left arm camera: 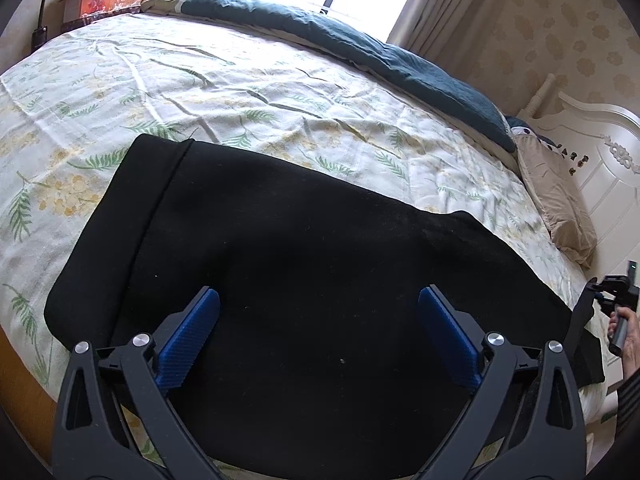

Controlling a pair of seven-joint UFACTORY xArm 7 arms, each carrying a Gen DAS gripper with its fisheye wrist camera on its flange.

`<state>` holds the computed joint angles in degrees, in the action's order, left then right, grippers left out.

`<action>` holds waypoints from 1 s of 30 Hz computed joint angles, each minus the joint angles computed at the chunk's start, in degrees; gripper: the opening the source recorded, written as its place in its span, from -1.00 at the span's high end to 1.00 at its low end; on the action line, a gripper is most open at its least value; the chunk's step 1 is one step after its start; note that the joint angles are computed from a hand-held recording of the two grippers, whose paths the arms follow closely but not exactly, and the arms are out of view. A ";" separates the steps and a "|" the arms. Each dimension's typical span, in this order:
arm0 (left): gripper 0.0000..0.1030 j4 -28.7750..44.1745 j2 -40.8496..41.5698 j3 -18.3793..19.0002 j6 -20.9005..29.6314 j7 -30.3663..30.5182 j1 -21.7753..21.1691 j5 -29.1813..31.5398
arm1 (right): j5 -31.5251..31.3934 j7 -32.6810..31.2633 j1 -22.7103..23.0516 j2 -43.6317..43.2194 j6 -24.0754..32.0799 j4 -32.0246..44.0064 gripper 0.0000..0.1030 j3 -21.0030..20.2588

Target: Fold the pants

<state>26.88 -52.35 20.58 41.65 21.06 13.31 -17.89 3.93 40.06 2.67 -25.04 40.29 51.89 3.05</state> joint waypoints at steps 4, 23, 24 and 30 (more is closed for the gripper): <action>-0.94 -0.73 -0.56 -0.32 -0.73 0.78 0.01 0.32 | 2.35 0.97 -0.05 -13.84 -6.23 -8.95 0.75 -0.62; -0.95 -0.13 0.63 -0.18 -0.78 0.57 -0.15 0.08 | 0.47 -1.23 -0.01 6.77 8.41 7.97 -0.26 -0.12; -0.95 -0.13 0.63 -0.19 -0.78 0.58 -0.14 0.07 | -0.45 -1.01 -0.09 8.96 10.39 10.06 -0.26 0.10; -0.95 -0.67 0.39 -0.18 -1.60 2.29 -0.35 0.64 | -3.44 4.33 -0.17 13.45 11.84 13.26 -0.26 0.00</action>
